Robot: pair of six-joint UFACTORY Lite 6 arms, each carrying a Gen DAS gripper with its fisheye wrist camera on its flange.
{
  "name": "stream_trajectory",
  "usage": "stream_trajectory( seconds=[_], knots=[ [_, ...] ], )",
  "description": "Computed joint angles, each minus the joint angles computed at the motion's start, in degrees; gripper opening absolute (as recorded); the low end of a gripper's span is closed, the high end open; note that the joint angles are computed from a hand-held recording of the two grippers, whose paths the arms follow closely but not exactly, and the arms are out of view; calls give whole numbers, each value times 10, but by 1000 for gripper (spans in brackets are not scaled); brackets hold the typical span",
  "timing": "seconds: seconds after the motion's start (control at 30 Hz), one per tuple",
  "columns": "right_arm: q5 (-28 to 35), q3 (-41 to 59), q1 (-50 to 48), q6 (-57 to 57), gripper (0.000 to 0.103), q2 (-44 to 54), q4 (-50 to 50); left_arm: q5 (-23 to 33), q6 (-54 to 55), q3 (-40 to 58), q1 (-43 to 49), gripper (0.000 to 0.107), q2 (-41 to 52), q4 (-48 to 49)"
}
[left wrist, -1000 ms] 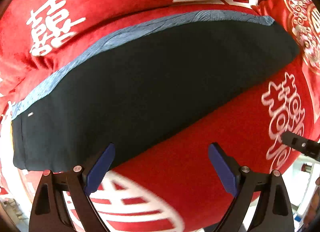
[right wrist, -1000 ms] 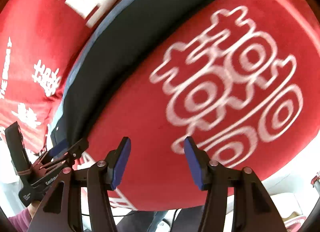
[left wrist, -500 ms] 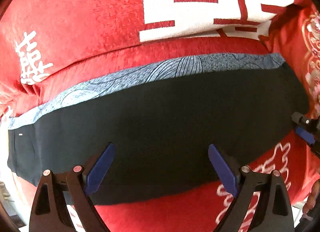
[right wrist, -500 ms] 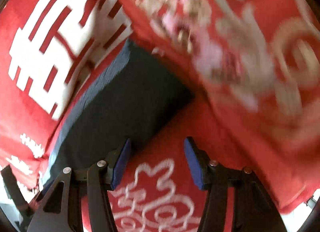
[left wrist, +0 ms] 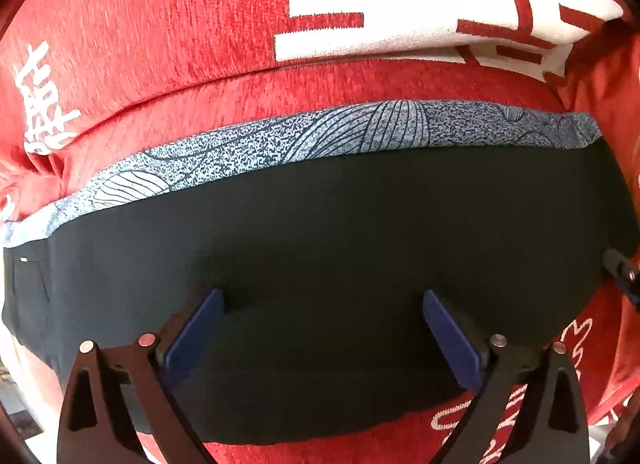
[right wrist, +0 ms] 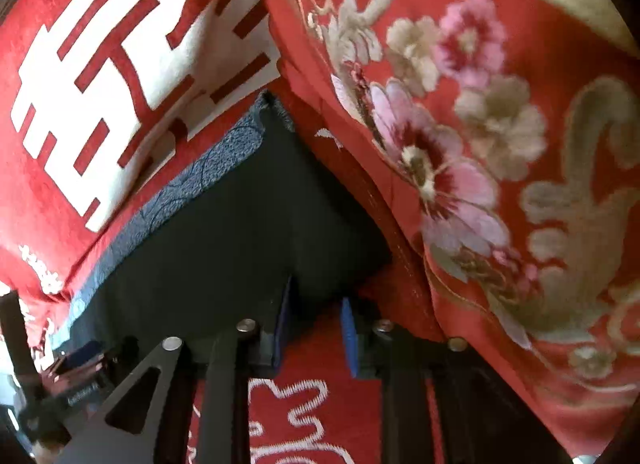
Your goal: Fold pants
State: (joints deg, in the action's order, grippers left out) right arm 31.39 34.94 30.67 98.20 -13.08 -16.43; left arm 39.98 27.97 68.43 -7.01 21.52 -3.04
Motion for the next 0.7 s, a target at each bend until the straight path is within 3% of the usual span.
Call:
stream_trajectory(
  seconds=[0.1,0.23,0.53,0.7],
  knots=[
    [41,-7,36,37,40,-46,1,-3,11,4,2,100,4,1],
    [88,41,95,88,40,-37,-42,-3,5,-7,0,100,-6,0],
    [-9,116,15,-87,40,103,7,-3,9,0,3,102,3,-1],
    [-37,60,9,-55,40,49,10,-2,22,14,10,102,22,-10]
  ],
)
